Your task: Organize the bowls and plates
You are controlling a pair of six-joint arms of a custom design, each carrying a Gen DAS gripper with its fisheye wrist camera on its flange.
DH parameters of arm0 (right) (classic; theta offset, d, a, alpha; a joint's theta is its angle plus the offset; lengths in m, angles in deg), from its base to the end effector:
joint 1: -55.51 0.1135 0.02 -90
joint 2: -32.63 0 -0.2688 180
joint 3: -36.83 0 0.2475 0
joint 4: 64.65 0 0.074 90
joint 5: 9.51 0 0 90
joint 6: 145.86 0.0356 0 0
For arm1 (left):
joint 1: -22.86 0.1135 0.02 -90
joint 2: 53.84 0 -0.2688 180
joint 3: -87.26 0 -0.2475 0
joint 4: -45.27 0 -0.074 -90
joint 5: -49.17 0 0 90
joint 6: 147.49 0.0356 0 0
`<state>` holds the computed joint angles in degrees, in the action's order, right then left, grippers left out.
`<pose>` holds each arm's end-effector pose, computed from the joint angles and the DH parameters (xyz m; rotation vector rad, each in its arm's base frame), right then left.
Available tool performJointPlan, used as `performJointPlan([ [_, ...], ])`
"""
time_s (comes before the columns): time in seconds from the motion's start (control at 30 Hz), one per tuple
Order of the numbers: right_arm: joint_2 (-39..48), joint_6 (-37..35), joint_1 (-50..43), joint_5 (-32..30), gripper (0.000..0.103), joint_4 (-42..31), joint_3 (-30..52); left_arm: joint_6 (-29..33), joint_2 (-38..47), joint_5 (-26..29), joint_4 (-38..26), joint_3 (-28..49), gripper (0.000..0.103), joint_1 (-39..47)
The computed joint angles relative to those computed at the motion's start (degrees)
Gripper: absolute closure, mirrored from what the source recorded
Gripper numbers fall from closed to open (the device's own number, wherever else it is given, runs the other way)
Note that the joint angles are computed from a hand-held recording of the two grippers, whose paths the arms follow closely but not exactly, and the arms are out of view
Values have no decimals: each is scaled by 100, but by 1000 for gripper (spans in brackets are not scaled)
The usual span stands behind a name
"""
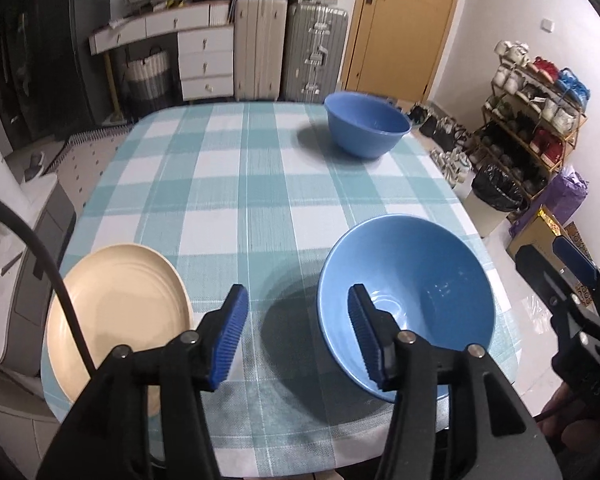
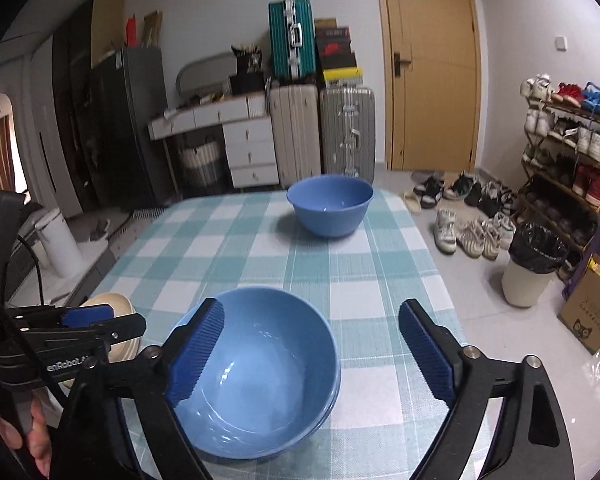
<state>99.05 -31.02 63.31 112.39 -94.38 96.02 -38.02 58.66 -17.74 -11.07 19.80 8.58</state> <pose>0.2416 0.0141 0.2660 0.6067 2.0304 -0.2812 0.4129 -0.1195 0.2732 0.8732 2.3461 -0.4756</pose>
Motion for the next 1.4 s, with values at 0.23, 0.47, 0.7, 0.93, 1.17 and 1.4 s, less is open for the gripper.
performJointPlan([
  [0.23, -242, 322, 336, 657, 2, 668, -646, -18, -623, 285, 1084, -1052, 25, 127],
  [0.47, -177, 56, 312, 860, 1, 1196, -927, -606, -1365, 709, 3155, -2363, 5, 455],
  [0.7, -538, -1018, 1090, 1486, 1, 2607, -1557, -838, -1238, 1030, 3384, -2426, 5, 591],
  [0.93, -306, -2406, 1855, 2207, 1, 3998, -1871, -762, -1557, 292, 4700, -3273, 0, 407],
  [1.17, -251, -2189, 1898, 2201, 1, 3808, -1803, -426, -1523, 85, 4876, -3393, 0, 289],
  [1.4, -384, -1864, 1685, 1986, 1, 3521, -1805, -434, -1502, 125, 4859, -3406, 0, 295],
])
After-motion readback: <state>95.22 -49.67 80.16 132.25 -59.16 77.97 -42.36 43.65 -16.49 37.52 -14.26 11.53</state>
